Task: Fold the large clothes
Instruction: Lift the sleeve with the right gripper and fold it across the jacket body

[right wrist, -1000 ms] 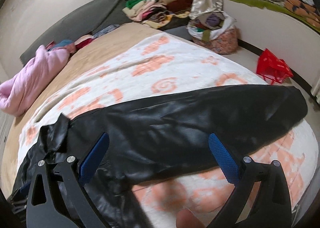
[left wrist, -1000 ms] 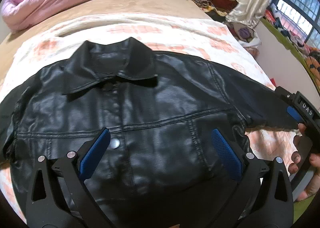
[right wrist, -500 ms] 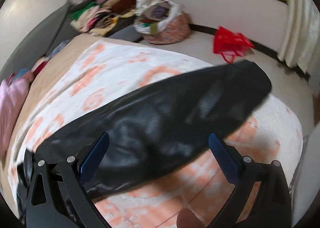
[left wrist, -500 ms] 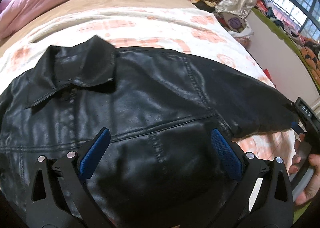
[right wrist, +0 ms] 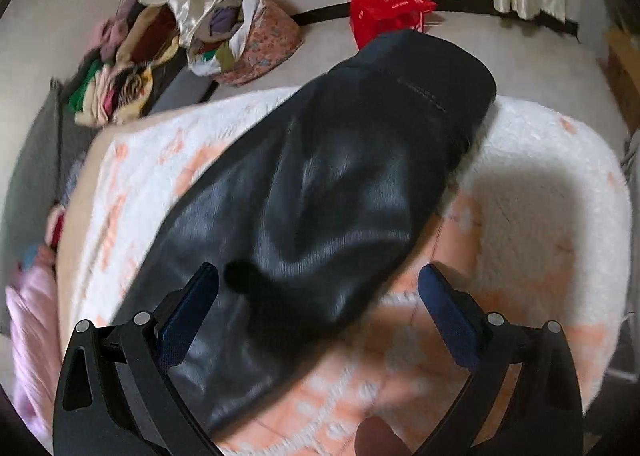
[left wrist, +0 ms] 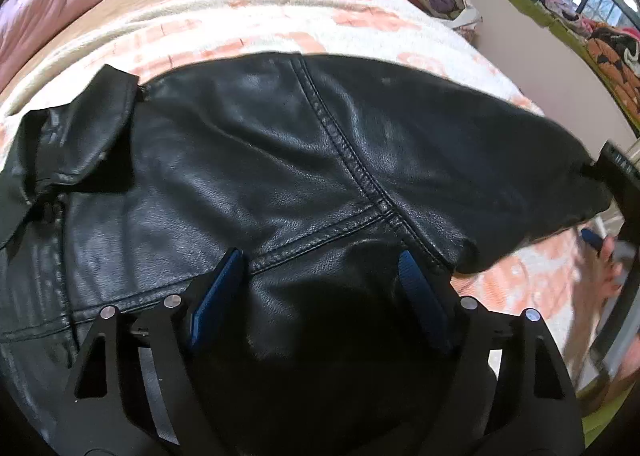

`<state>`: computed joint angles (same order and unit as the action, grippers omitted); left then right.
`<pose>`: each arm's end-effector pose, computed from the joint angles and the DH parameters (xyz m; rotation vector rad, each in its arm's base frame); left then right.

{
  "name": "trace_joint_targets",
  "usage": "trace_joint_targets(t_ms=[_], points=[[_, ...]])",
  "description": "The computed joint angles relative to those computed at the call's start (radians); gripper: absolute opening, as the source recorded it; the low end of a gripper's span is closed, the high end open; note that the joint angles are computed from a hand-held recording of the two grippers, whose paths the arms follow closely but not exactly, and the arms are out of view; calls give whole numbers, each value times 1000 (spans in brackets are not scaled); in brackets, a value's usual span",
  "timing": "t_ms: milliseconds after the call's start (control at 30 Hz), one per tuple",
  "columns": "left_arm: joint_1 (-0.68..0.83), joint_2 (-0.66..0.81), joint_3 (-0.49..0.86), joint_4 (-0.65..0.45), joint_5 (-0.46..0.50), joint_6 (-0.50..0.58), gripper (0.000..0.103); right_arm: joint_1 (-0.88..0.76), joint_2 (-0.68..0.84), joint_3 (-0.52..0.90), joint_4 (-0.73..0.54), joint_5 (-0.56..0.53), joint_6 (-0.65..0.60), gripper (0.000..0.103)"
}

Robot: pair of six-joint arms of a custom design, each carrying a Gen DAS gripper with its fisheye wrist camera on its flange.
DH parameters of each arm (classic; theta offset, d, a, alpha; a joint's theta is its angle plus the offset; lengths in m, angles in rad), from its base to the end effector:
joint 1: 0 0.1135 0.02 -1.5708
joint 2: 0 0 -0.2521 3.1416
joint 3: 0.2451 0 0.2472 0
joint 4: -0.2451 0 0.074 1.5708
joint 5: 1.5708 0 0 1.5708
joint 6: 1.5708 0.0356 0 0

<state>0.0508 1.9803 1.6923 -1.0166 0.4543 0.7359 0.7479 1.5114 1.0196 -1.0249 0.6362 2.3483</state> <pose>0.3955 0.0045 0.2319 0.9828 2.5079 -0.4366 0.1979 0.1547 0.2023 1.8122 1.7282 0.0490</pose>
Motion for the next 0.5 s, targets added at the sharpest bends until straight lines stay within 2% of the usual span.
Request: trace_joint_targets(t_ms=[133,200,267,300,367,433,500], points=[[6,-24,-56,53,7,19,72,19,-59,-106,99,137,81,99],[13,-13,-48,48,22,25,72,26,-97,-168,188,195,72,94],[21,-4,-37,39,33,36,72,24,-132,-201,244,244,30,46],[24,1,-29,31,39,40,72,27,-153,-223,294,272,-11,40],[34,16,-6,10,52,47,72,49,-178,-233,327,333,-62,23],[47,28,21,-18,65,58,72,72,-188,-215,331,401,-111,17],[65,44,58,-71,86,69,73,98,-203,-199,379,477,-216,13]])
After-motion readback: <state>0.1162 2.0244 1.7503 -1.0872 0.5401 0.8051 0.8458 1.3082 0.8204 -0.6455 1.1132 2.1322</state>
